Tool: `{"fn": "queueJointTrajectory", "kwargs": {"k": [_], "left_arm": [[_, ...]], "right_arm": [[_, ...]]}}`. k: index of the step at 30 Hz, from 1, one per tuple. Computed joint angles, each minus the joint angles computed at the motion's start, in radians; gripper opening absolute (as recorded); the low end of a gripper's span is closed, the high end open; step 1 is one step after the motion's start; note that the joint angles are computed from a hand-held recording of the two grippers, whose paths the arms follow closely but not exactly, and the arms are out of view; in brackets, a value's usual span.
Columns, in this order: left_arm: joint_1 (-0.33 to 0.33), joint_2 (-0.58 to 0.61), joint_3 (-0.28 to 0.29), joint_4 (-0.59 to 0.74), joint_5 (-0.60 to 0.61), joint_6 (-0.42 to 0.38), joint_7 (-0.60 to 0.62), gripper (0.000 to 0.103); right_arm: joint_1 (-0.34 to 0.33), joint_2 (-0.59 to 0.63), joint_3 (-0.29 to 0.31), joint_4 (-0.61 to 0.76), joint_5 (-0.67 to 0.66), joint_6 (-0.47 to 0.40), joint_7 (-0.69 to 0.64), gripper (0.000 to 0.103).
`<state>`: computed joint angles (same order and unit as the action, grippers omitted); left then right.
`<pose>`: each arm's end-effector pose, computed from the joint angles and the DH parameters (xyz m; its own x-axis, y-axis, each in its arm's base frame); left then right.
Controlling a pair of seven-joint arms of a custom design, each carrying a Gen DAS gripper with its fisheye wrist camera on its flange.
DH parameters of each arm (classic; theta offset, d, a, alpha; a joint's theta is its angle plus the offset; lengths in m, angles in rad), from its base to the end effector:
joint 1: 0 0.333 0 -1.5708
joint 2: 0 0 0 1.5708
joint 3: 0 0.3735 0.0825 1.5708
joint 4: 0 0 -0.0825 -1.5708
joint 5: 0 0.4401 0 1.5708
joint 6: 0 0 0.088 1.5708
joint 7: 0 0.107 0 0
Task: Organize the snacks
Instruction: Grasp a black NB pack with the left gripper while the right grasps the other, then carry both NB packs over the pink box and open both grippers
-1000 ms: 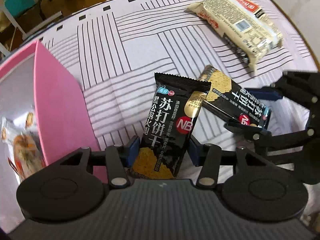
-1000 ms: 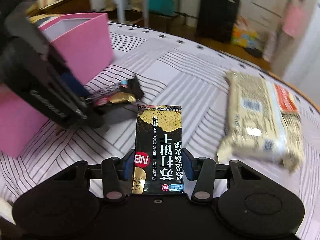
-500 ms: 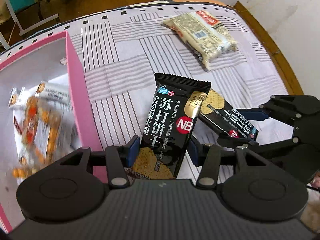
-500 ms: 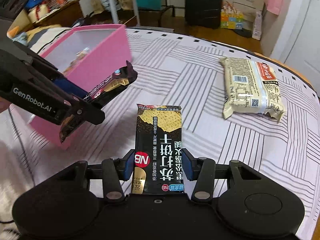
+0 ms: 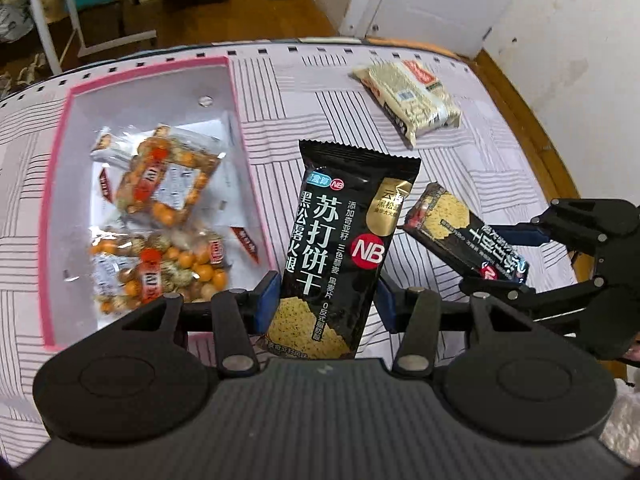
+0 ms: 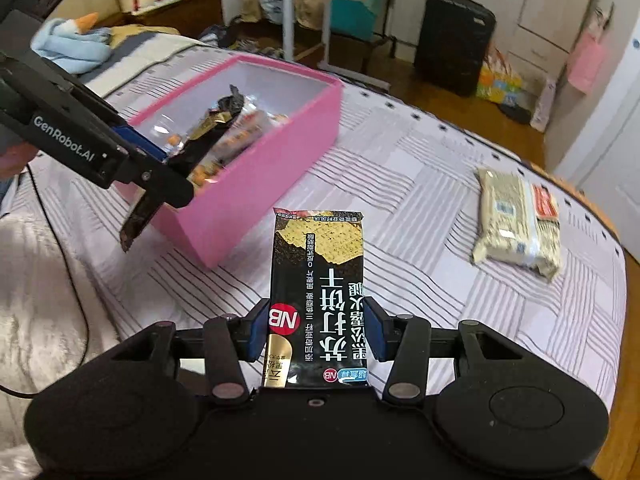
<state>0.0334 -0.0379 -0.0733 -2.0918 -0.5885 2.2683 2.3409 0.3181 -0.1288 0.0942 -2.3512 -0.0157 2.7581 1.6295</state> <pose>0.6060 -0.0388 0.4958 -0.4935 -0.8271 0.2691 -0.8314 0.3577 -0.4253 0.5162 0.2277 0.4653 0.3621 -0.9321 -0.0054 -0.8027 -0.3089 -0.5102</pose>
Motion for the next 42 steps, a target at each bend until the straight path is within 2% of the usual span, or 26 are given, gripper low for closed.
{"fn": "queueJointTrajectory", "kwargs": {"k": [6, 9, 13, 17, 20, 25, 26, 29, 31, 34, 35, 36, 40, 42], "left_arm": [[0.019, -0.039, 0.026, -0.018, -0.051, 0.005, 0.053, 0.049], [0.028, -0.04, 0.038, -0.015, -0.071, 0.017, 0.067, 0.049], [0.042, -0.013, 0.041, -0.002, -0.075, 0.068, 0.051, 0.049], [0.058, 0.039, 0.034, 0.022, -0.059, 0.141, 0.004, 0.049], [0.07, 0.091, 0.024, 0.044, -0.032, 0.201, -0.048, 0.049], [0.082, 0.18, 0.005, 0.081, 0.057, 0.298, -0.184, 0.048], [0.087, 0.195, 0.0, 0.091, 0.067, 0.304, -0.203, 0.048], [0.108, 0.231, -0.017, 0.122, 0.068, 0.286, -0.227, 0.048], [0.117, 0.255, -0.022, 0.144, 0.082, 0.264, -0.258, 0.048], [0.128, 0.254, -0.031, 0.133, 0.089, 0.276, -0.273, 0.048], [0.132, 0.247, -0.035, 0.124, 0.082, 0.282, -0.271, 0.048], [0.137, 0.237, -0.039, 0.115, 0.073, 0.28, -0.263, 0.048], [0.142, 0.195, -0.039, 0.085, 0.044, 0.283, -0.236, 0.052], [0.138, 0.165, -0.037, 0.062, 0.032, 0.295, -0.219, 0.052]], "right_arm": [[0.043, 0.017, -0.002, 0.041, 0.11, 0.021, -0.096, 0.053], [0.056, 0.047, 0.003, 0.061, 0.149, 0.064, -0.129, 0.053], [0.067, 0.111, 0.009, 0.118, 0.224, 0.094, -0.196, 0.053], [0.06, 0.19, 0.022, 0.189, 0.195, 0.145, -0.193, 0.053], [0.07, 0.262, 0.012, 0.256, 0.075, 0.19, -0.132, 0.053], [0.067, 0.38, 0.032, 0.372, 0.031, 0.219, -0.186, 0.053], [0.067, 0.401, 0.038, 0.398, 0.023, 0.201, -0.202, 0.053], [0.107, 0.46, 0.0, 0.465, -0.037, 0.152, -0.165, 0.053], [0.105, 0.487, 0.003, 0.489, -0.041, 0.149, -0.16, 0.053], [0.063, 0.505, 0.047, 0.485, 0.001, 0.191, -0.202, 0.06], [0.044, 0.498, 0.067, 0.467, 0.026, 0.217, -0.217, 0.069], [0.03, 0.487, 0.082, 0.445, 0.049, 0.247, -0.226, 0.074], [-0.123, 0.437, 0.255, 0.364, 0.193, 0.34, -0.372, 0.075], [-0.179, 0.397, 0.314, 0.321, 0.261, 0.363, -0.416, 0.076]]}}
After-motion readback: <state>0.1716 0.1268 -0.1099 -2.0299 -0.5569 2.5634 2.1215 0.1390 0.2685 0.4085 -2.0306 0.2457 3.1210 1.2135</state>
